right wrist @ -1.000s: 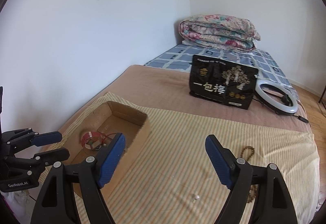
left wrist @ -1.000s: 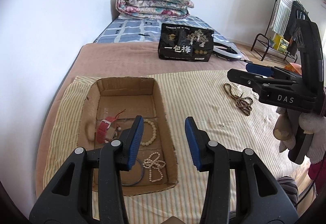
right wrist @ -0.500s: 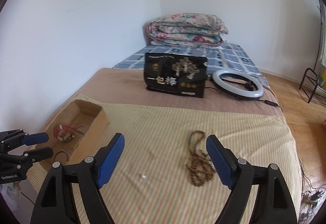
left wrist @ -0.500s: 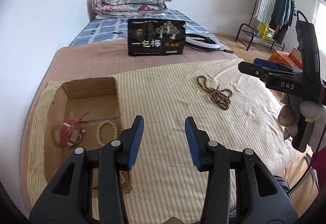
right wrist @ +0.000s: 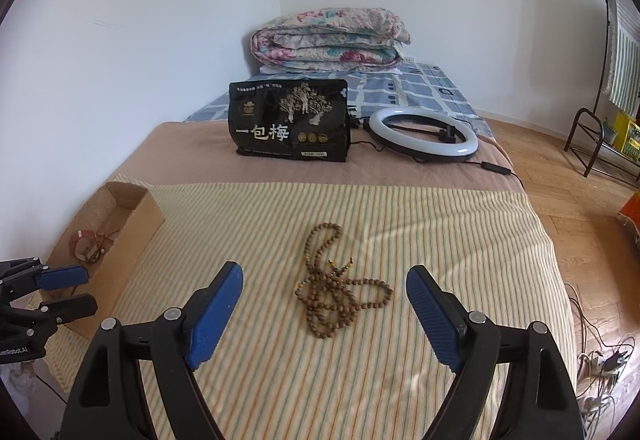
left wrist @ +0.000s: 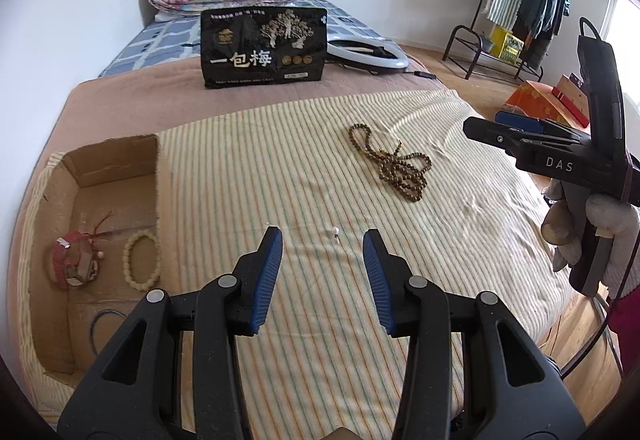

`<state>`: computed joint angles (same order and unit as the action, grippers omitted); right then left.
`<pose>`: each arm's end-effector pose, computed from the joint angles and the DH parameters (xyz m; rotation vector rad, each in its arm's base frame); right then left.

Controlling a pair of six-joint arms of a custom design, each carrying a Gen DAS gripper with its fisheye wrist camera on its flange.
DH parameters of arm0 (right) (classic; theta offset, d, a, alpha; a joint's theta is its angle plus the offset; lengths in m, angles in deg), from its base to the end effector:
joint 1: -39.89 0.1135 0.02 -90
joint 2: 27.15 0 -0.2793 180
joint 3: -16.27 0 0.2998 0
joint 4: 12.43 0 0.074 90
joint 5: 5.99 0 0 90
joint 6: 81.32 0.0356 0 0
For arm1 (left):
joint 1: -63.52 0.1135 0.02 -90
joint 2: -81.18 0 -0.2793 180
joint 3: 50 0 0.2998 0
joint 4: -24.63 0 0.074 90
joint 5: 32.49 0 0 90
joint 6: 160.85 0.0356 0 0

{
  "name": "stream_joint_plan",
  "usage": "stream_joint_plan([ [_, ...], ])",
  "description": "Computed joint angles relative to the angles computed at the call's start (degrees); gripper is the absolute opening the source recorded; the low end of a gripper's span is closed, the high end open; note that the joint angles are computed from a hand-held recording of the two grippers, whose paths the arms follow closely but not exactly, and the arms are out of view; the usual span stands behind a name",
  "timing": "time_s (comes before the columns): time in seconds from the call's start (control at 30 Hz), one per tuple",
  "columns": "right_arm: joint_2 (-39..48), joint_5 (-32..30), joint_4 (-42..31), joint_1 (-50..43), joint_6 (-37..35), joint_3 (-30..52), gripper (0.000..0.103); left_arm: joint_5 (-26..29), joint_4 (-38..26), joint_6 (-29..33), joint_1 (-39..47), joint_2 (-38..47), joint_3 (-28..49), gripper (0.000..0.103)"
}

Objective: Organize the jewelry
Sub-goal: 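Withdraw both tools from box toward brown bead strand on bed, then grasp pearl stud with left tool while right tool grasps brown bead strand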

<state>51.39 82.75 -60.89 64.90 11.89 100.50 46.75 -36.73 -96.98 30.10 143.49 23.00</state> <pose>0.3108 0.1458 0.3425 -0.4522 2.2887 0.2735 0.2156 -0.1343 0.3321 0.0734 2.4468 -0.2342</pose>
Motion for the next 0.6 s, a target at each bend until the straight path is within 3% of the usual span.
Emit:
stream_joint_plan([
  [0.6,7.6,-3.1,5.0,-2.6,-3.2,-4.5,0.093,4.0,10.4,0.0,0.4,10.6,-3.4,0.042],
])
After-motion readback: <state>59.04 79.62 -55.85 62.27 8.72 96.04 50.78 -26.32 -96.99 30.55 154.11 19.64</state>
